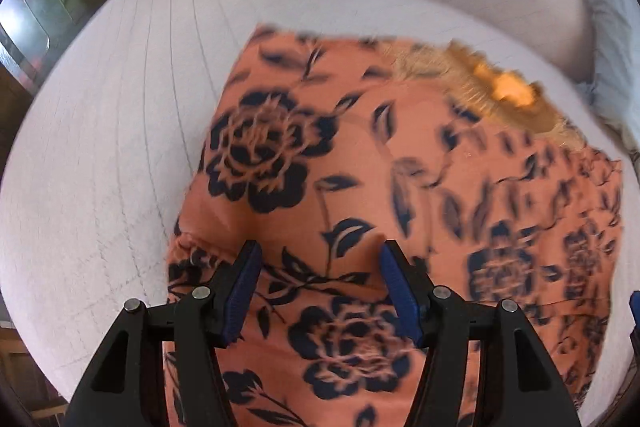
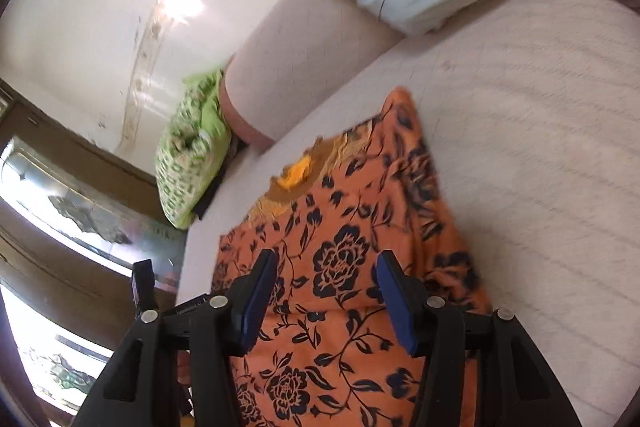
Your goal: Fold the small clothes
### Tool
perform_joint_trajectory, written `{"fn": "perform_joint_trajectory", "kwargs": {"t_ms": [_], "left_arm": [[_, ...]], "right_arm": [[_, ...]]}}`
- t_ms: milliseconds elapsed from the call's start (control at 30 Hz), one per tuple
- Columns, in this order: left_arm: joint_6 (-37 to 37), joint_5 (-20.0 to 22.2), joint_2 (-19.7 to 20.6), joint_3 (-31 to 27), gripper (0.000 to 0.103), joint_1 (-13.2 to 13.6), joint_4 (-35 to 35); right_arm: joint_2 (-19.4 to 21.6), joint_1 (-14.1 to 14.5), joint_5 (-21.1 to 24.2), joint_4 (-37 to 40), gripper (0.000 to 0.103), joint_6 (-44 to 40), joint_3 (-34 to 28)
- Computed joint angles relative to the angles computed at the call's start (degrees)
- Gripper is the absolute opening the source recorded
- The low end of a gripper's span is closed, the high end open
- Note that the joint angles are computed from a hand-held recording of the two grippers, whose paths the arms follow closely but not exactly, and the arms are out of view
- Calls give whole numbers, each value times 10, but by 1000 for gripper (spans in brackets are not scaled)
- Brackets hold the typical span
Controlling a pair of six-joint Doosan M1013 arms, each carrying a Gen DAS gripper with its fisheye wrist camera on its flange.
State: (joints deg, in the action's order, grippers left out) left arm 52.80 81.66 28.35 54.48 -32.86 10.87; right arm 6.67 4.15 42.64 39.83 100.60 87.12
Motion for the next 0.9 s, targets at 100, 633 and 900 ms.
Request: {"fn": "perform_joint_trajectory", "kwargs": {"t_ms": [100, 633, 900], "left_arm": [[25, -13, -7, 13, 63, -2, 14], [106, -52, -235, 249, 68, 25, -59], [118, -128, -300, 352, 67, 30, -135]], "right_arm": [[32, 11, 41, -34, 55, 54, -19], [-58, -2, 73, -60, 60, 0, 39], [-153, -22, 127, -58, 64, -16, 114]]}}
